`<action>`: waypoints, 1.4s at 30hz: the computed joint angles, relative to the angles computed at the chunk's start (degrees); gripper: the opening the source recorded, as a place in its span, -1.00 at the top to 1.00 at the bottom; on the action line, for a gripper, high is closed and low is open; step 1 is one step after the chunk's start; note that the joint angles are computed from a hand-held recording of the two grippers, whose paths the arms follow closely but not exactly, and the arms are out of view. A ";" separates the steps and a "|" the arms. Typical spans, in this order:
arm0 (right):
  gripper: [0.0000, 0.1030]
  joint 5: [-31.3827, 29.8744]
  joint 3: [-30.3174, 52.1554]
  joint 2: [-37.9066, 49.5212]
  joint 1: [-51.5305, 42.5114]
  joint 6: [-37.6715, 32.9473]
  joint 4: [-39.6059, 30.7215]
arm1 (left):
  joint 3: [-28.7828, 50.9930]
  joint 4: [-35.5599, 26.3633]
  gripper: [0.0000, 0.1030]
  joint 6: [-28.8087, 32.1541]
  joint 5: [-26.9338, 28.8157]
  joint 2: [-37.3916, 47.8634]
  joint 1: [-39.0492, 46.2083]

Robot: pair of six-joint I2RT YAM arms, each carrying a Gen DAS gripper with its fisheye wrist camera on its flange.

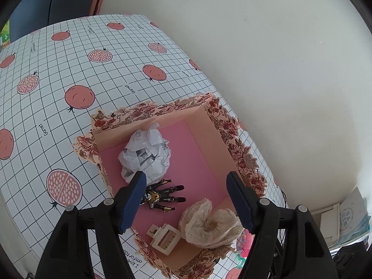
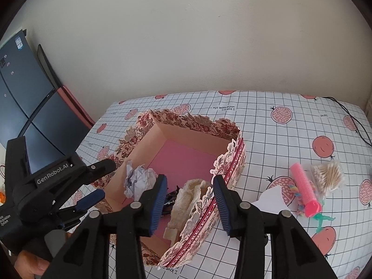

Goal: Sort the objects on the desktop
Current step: 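Move both open tools back toward the toy car and pink hair roller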

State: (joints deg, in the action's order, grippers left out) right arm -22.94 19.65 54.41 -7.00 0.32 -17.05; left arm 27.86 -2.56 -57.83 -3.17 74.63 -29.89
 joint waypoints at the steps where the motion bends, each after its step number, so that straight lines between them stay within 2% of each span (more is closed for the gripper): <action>1: -0.16 -0.18 0.06 0.13 -0.41 0.03 0.07 | 0.08 -0.27 -0.48 -0.07 -0.30 -0.10 -0.13; 6: -0.31 -1.35 0.72 0.58 -3.11 -1.01 -1.13 | 0.54 -0.83 -0.50 -0.07 -1.16 -0.04 -0.77; 15: -0.73 -3.54 2.81 4.78 -11.15 -3.45 -3.09 | 1.15 -0.93 -0.55 -0.58 -2.96 -0.23 -2.70; 17: -0.87 -4.16 3.34 5.68 -13.37 -4.67 -3.64 | 1.55 -1.25 -0.55 -0.68 -3.38 0.13 -3.23; 19: -0.92 -4.75 4.13 6.75 -15.12 -5.92 -4.31 | 1.78 -1.41 -0.55 -0.90 -3.65 0.36 -3.66; 24: -0.98 -5.90 5.43 7.84 -18.96 -8.49 -5.86 | 2.66 -2.62 -0.55 -1.26 -4.84 0.90 -4.99; 28: -1.00 -6.72 6.79 10.17 -22.16 -10.55 -6.57 | 3.50 -3.42 -0.72 -1.46 -6.01 1.42 -6.21; 34: -1.00 -7.92 8.96 11.32 -28.05 -17.49 -8.93 | 5.20 -4.99 -0.75 -1.68 -7.96 2.12 -8.67; 38: -1.00 -8.26 10.34 10.47 -33.08 -20.39 -10.31 | 6.50 -5.52 -0.91 -0.63 -9.48 2.52 -10.56; 42: -1.00 -10.94 12.46 11.54 -38.23 -24.30 -11.69 | 7.62 -6.37 -0.94 -0.83 -11.78 2.53 -12.59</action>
State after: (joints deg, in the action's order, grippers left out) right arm -33.88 32.11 65.95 -45.23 -23.98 -28.74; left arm 35.49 -8.93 -58.66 -14.95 77.16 -42.48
